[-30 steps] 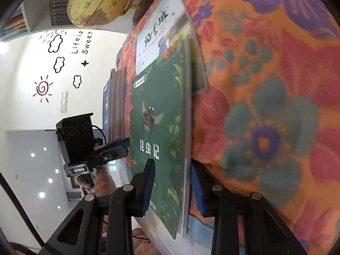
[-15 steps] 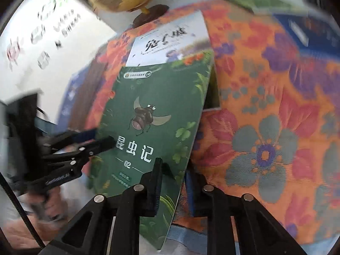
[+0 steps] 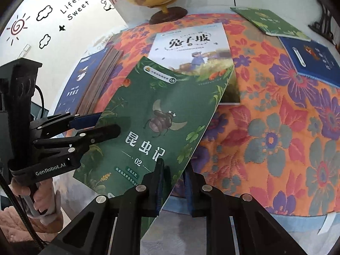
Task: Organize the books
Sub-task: 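Lift the green book with the left tool and carry it toward the row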
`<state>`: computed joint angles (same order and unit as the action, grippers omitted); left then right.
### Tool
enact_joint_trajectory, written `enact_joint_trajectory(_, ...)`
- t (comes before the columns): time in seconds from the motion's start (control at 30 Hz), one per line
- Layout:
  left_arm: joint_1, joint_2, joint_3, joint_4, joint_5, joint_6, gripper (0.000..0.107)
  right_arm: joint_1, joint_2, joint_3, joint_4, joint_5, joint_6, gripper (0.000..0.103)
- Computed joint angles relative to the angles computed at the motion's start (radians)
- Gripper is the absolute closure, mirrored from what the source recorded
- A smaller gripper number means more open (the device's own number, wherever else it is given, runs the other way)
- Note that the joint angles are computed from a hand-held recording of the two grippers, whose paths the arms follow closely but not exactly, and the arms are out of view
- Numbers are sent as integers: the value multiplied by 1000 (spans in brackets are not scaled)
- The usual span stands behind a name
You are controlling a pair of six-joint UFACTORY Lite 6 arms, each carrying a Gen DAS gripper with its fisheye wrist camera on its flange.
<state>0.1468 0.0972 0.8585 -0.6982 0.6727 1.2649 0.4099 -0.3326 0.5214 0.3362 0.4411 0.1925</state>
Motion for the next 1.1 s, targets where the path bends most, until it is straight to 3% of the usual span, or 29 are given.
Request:
enact_joint_trajectory(0.7, 86, -82, 26, -46, 114, 75, 70, 194, -122, 112, -431, 142, 506, 86)
enact_joint_trajectory(1.1, 145, -59, 99, -60, 167, 103, 70, 230, -37, 205, -492, 139, 560, 86)
